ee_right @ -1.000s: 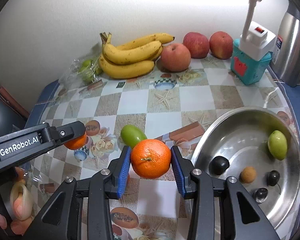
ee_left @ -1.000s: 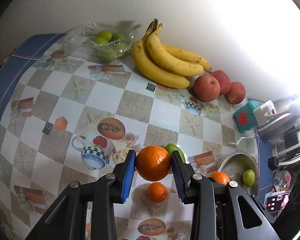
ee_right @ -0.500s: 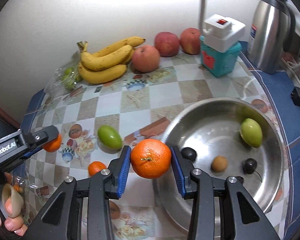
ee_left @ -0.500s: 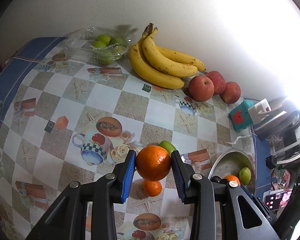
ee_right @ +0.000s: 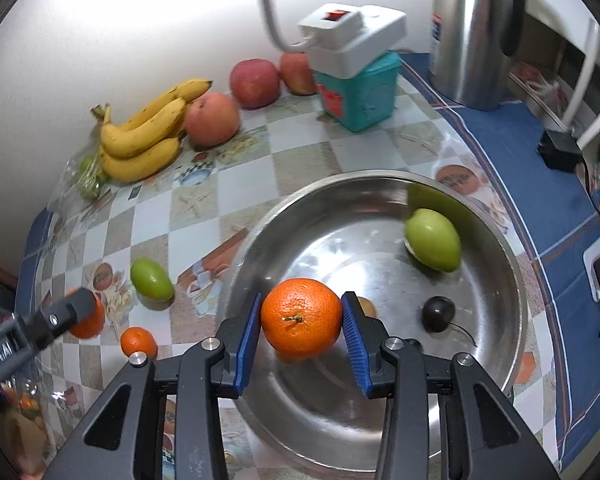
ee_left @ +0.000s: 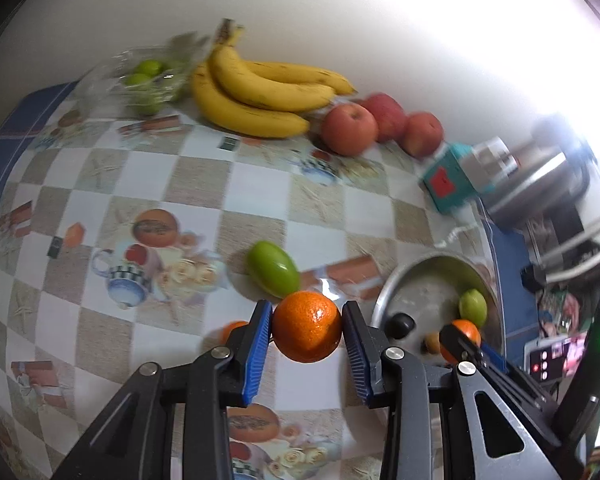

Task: Organize fruits
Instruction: 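Carry both oranges into the steel bowl and open both grippers to release them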

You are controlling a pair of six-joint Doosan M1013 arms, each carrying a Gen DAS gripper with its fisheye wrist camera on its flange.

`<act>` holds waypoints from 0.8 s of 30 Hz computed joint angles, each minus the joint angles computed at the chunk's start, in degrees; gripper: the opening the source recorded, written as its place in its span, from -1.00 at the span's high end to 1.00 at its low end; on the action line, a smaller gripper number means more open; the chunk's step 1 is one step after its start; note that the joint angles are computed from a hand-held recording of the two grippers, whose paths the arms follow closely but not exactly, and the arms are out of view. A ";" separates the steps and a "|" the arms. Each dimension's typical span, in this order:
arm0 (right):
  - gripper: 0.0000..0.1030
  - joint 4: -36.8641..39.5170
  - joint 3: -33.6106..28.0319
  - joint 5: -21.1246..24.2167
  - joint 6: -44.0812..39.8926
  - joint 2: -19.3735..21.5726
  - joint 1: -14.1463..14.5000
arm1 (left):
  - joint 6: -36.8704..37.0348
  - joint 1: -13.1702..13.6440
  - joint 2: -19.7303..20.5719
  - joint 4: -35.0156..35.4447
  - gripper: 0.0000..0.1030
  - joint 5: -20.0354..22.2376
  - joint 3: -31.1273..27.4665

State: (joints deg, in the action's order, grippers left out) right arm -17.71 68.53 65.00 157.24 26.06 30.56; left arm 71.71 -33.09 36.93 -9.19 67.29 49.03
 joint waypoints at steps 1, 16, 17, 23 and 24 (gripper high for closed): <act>0.19 -0.03 0.47 0.01 0.67 -0.32 -0.15 | 0.89 -0.31 0.10 -0.56 0.25 0.16 -0.19; 0.19 -1.88 5.41 -2.17 8.04 -2.66 -1.49 | 9.54 -3.92 2.25 -3.24 0.25 2.15 -2.19; 0.19 -2.10 5.69 -2.40 8.57 -2.75 -1.55 | 9.68 -3.97 2.38 -3.20 0.25 2.20 -2.24; 0.19 -3.17 6.95 -3.43 10.32 -3.04 -1.82 | 10.19 -4.40 3.47 -2.44 0.25 2.82 -2.81; 0.19 -3.42 7.08 -3.49 10.66 -3.06 -1.83 | 10.25 -4.49 3.52 -2.28 0.25 2.86 -2.75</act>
State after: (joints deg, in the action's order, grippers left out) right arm -21.13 75.61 61.51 167.90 23.00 28.73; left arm 81.96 -37.58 40.45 -11.47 70.15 46.28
